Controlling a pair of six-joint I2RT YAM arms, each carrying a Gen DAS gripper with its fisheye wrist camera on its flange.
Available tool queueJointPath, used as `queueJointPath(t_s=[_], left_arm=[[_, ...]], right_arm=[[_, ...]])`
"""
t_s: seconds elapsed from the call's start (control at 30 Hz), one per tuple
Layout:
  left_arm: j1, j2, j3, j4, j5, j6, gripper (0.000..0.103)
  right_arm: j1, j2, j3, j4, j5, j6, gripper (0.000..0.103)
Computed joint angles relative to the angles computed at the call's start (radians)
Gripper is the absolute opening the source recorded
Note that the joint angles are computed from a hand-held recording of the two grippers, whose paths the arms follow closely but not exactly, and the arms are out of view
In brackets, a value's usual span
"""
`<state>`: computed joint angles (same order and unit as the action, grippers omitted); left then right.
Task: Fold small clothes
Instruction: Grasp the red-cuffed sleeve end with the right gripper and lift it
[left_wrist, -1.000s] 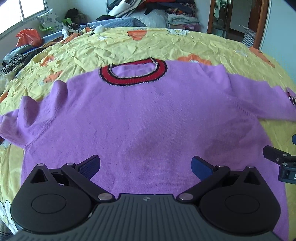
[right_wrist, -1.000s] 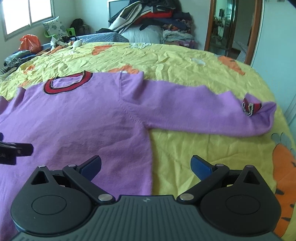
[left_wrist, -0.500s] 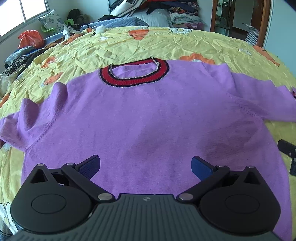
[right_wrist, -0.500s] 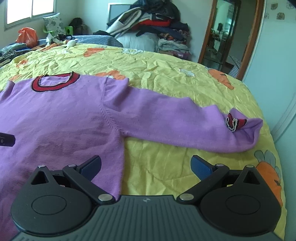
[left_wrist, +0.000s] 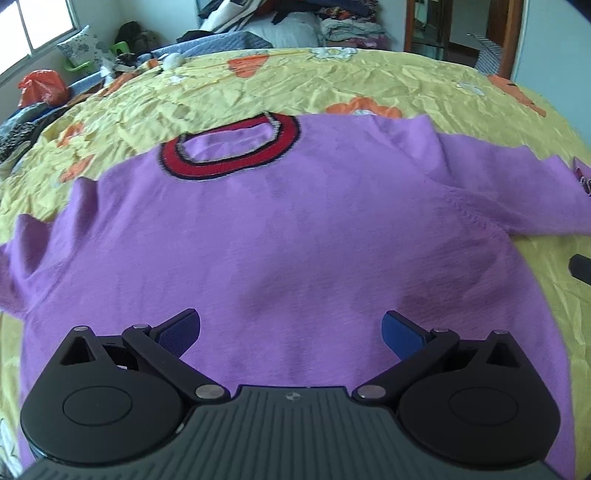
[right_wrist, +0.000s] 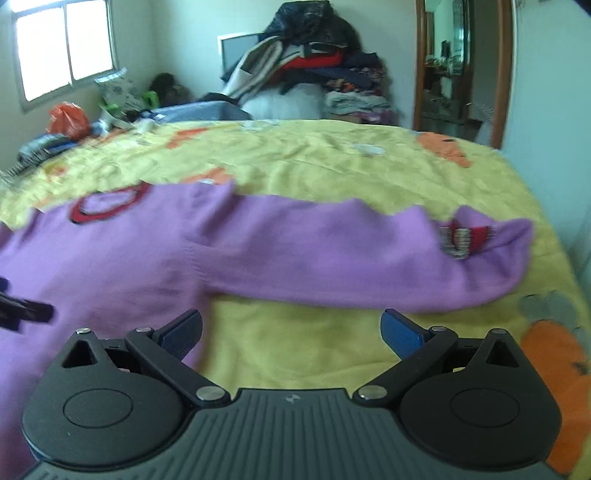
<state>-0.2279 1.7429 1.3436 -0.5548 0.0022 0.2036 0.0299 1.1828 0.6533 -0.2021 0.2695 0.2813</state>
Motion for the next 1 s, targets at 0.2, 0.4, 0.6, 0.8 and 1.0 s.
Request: queueJointPath(t_s=[0.2, 0.4, 0.6, 0.8, 1.0], left_arm=[[-0.009, 0.043, -0.027, 0.053, 0.016, 0.006, 0.103], [0.026, 0.072, -0.006, 0.039, 0.086, -0.038, 0.103], [0.035, 0.046, -0.064, 0.107, 0.107, -0.019, 0.103], [0.046, -0.001, -0.172, 0.240, 0.135, -0.013, 0.103], [0.076, 0.007, -0.152, 0.211, 0.197, 0.049, 0.103]], right_arm=[[-0.304, -0.041, -0.066, 0.077, -0.031, -0.206, 0.103], [-0.438, 0.078, -0.020, 0.273, -0.103, -0.509, 0.103], [-0.388, 0.231, 0.099, 0.277, 0.002, -0.978, 0.081], [-0.412, 0.330, 0.235, 0.096, -0.039, -1.192, 0.063], [-0.416, 0.437, 0.361, -0.016, -0.056, -1.035, 0.004]])
